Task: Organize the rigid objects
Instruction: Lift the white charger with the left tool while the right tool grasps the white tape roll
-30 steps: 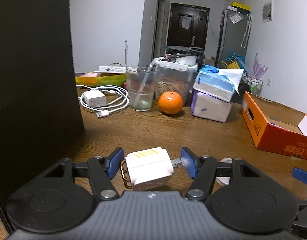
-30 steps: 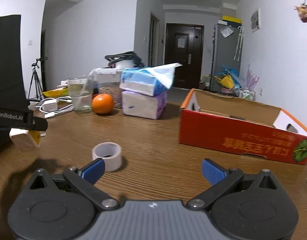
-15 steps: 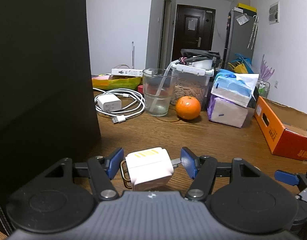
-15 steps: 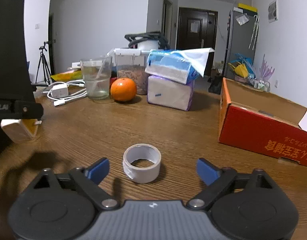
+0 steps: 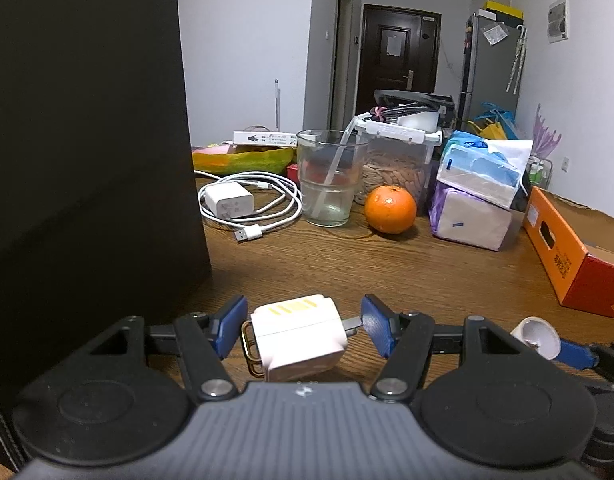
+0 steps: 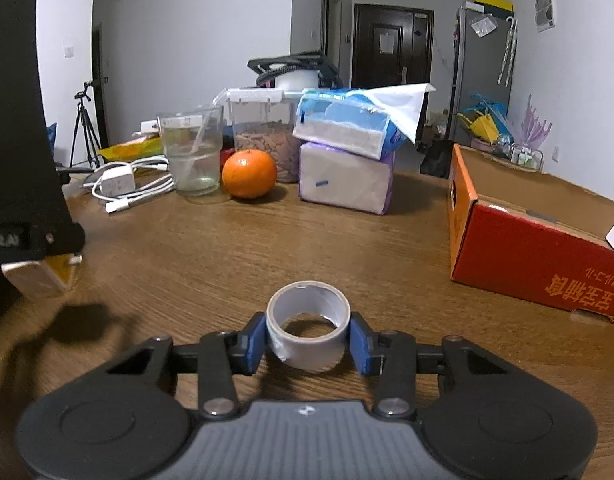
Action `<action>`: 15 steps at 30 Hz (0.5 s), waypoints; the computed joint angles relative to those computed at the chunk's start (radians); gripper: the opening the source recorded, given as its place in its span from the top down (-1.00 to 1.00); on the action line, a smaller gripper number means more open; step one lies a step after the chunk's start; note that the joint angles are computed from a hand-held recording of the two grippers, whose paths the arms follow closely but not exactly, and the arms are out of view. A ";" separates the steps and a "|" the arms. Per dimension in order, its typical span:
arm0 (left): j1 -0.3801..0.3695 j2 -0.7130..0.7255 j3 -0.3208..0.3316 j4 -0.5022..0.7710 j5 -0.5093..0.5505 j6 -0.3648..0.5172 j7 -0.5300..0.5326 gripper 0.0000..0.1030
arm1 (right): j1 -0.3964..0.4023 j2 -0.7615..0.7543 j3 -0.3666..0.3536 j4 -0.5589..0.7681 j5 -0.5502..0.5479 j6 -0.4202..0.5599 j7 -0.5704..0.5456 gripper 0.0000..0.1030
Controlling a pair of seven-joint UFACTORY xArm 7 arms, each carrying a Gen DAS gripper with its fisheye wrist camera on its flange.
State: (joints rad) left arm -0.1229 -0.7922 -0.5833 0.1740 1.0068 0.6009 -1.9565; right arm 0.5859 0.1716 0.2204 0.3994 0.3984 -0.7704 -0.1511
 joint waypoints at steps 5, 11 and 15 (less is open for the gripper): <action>-0.014 0.030 -0.030 0.025 -0.001 0.060 -0.010 -0.26 | -0.013 -0.016 0.000 -0.020 -0.030 -0.025 0.023 0.18; -0.053 0.047 -0.015 0.042 0.006 0.091 -0.043 -0.26 | -0.039 -0.044 0.001 -0.050 -0.078 -0.059 0.060 0.18; -0.067 0.067 -0.008 0.058 0.015 0.087 -0.073 -0.26 | -0.068 -0.072 -0.002 -0.078 -0.132 -0.078 0.104 0.18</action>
